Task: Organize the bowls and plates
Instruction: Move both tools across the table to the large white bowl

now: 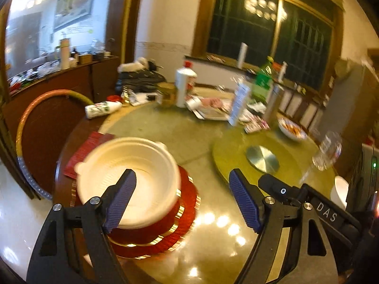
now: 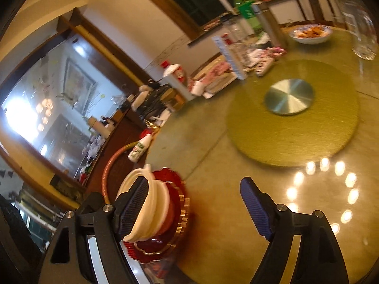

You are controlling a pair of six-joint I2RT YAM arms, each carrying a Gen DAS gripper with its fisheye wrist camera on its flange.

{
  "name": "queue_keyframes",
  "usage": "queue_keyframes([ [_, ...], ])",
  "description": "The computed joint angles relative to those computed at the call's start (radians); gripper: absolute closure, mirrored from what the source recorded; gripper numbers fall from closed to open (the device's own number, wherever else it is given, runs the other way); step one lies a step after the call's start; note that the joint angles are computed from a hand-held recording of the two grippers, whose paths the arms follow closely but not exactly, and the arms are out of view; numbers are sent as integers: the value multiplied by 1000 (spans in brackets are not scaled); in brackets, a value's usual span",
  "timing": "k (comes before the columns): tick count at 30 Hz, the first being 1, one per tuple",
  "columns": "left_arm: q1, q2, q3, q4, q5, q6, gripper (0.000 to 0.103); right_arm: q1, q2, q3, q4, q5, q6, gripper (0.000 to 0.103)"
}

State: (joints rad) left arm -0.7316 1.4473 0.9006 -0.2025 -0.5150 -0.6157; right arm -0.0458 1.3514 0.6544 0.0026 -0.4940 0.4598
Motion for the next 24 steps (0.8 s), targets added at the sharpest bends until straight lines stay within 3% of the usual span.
queue_keyframes([
  [8,-57,228,181,-86,134,-15,22,-235,34,-17,-77,-117,-116,21],
  [15,-120,395,360,-139,193,-26,22,-529,22,6,-230,-224,-307,21],
  [20,-179,565,607,-219,271,-18,22,-803,70,88,-358,-297,-444,21],
  [24,-232,759,914,-333,340,-2,22,-983,171,204,-418,-298,-506,21],
])
